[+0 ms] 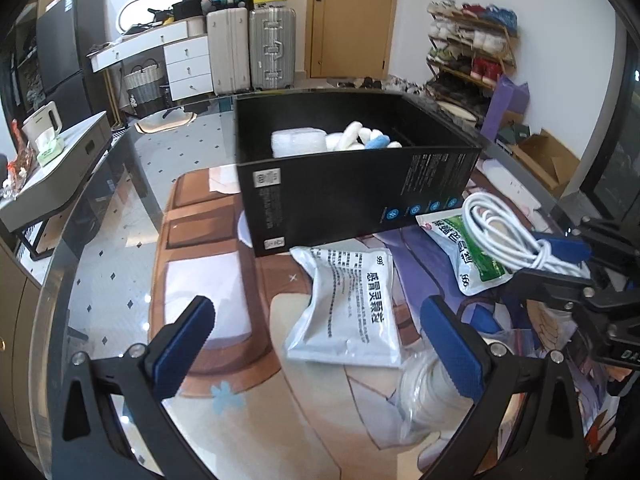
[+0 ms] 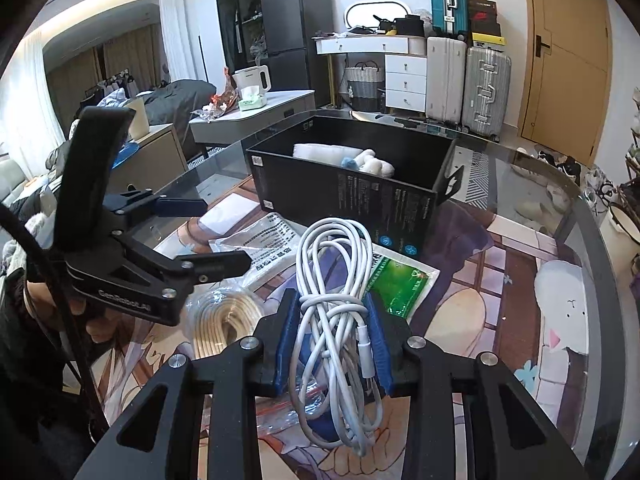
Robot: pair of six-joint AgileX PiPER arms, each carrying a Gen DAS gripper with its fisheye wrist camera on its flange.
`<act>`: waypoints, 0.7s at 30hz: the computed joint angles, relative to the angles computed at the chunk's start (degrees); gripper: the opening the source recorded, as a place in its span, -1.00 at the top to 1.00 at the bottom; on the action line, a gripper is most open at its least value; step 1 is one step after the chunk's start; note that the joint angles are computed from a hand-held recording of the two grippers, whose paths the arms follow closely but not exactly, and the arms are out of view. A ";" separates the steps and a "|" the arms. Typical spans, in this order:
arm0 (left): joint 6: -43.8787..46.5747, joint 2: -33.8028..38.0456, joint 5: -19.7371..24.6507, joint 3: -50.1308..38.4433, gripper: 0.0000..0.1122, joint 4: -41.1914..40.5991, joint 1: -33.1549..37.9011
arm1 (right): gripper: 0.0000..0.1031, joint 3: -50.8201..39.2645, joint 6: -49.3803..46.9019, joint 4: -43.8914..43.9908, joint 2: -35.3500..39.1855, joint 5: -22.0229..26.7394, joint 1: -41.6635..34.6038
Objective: Organize soft objects
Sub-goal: 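Grasp the white medicine packet with the left gripper while the right gripper holds the cables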
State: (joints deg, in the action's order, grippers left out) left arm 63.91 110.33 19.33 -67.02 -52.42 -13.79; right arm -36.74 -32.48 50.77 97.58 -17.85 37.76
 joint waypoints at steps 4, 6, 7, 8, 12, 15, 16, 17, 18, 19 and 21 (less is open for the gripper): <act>-12.43 2.21 -0.48 -3.37 -0.79 13.34 -2.59 | 0.35 0.48 -0.33 0.37 -0.75 0.21 -0.67; -17.49 3.19 0.05 -4.89 -0.75 18.84 -3.66 | 0.35 0.66 -0.81 0.98 -1.02 0.21 -0.81; -19.62 3.61 0.34 -5.55 -0.69 21.14 -4.13 | 0.35 0.68 -0.73 1.07 -1.07 0.20 -0.83; -21.42 4.07 0.87 -6.32 -0.64 22.99 -4.43 | 0.35 0.65 -0.33 0.74 -1.11 0.32 -0.95; -20.20 4.90 3.06 -7.94 -0.52 21.81 -4.32 | 0.35 0.88 0.86 -0.51 -1.46 0.45 -1.37; -16.67 4.96 4.53 -8.57 -0.31 18.65 -3.81 | 0.35 1.06 2.14 -1.78 -1.48 0.59 -1.62; -15.67 4.73 4.57 -8.36 -0.16 17.87 -3.80 | 0.35 1.10 2.47 -2.16 -1.52 0.76 -1.74; -13.82 4.36 4.59 -7.88 0.03 16.38 -3.75 | 0.35 1.08 2.75 -2.47 -1.45 0.80 -1.83; -11.58 4.04 4.86 -7.39 0.11 14.77 -3.27 | 0.35 1.00 2.88 -2.58 -1.35 0.81 -1.86; -10.26 3.70 4.89 -6.95 0.16 13.97 -3.10 | 0.35 0.98 2.97 -2.60 -1.36 0.88 -1.81; -9.37 3.30 5.20 -6.54 0.22 13.08 -2.93 | 0.35 0.87 2.80 -2.38 -1.18 0.64 -1.76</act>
